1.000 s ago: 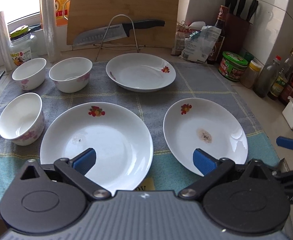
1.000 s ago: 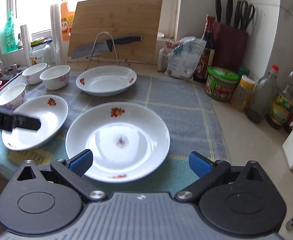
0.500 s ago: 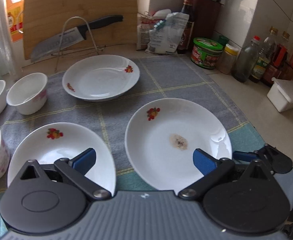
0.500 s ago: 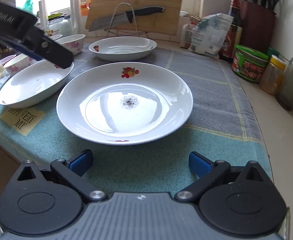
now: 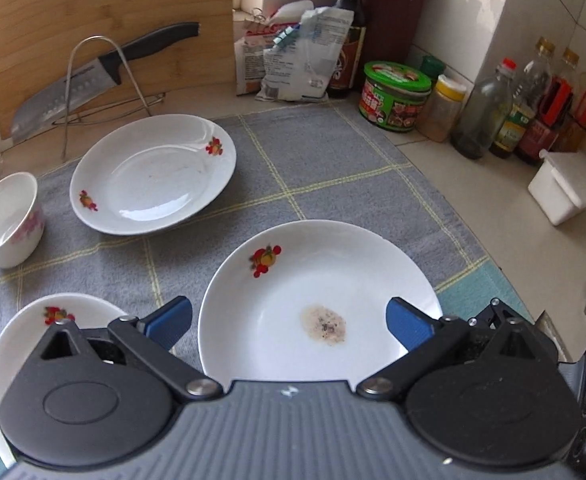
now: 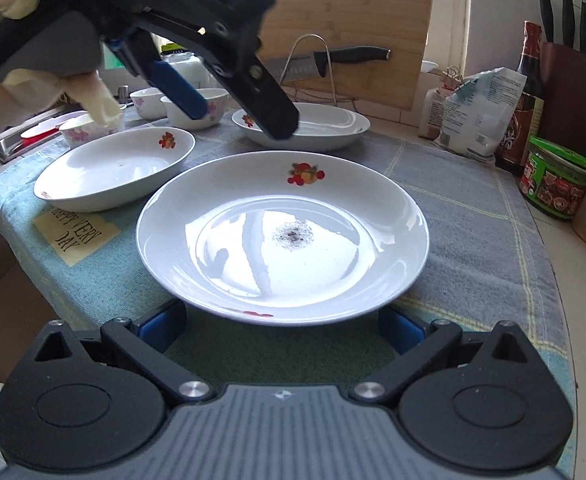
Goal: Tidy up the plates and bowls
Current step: 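Lift the stained white plate off the mat with the left tool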
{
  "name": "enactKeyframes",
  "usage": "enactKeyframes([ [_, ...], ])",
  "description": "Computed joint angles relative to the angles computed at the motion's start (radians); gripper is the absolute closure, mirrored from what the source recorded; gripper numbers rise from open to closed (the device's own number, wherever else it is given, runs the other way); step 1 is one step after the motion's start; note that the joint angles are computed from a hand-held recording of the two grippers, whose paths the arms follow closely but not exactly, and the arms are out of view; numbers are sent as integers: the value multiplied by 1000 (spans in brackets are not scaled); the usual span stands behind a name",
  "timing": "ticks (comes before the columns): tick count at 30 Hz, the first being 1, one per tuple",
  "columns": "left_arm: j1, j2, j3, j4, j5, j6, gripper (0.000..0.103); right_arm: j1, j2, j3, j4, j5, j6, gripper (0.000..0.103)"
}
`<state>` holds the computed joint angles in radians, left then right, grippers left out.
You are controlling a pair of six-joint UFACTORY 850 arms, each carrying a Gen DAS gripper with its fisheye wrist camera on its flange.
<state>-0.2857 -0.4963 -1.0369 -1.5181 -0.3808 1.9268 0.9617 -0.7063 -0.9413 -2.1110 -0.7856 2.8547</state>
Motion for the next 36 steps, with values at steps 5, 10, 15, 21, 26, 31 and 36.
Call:
enactKeyframes([
  [5, 18, -75, -90, 125, -71, -82, 1, -1, -6, -4, -6, -10, -6, 0],
  [10, 17, -137, -172, 241, -91, -162, 1, 14, -27, -20, 36, -52, -7, 0],
  [15, 12, -192, -248, 375, -126, -257, 1, 25, -36, -21, 48, -81, 4, 0],
  [21, 3, -239, -308, 523, -159, -346, 4, 33, -44, -20, 49, -106, 16, 0],
  [26, 6, -274, -359, 593, -223, -409, 12, 36, -47, -20, 50, -118, 22, 0],
  [31, 0, -289, -391, 658, -259, -440, 17, 38, -49, -21, 50, -126, 24, 0],
  [36, 2, -308, -429, 715, -296, -499, 17, 41, -51, -19, 50, -133, 28, 0],
])
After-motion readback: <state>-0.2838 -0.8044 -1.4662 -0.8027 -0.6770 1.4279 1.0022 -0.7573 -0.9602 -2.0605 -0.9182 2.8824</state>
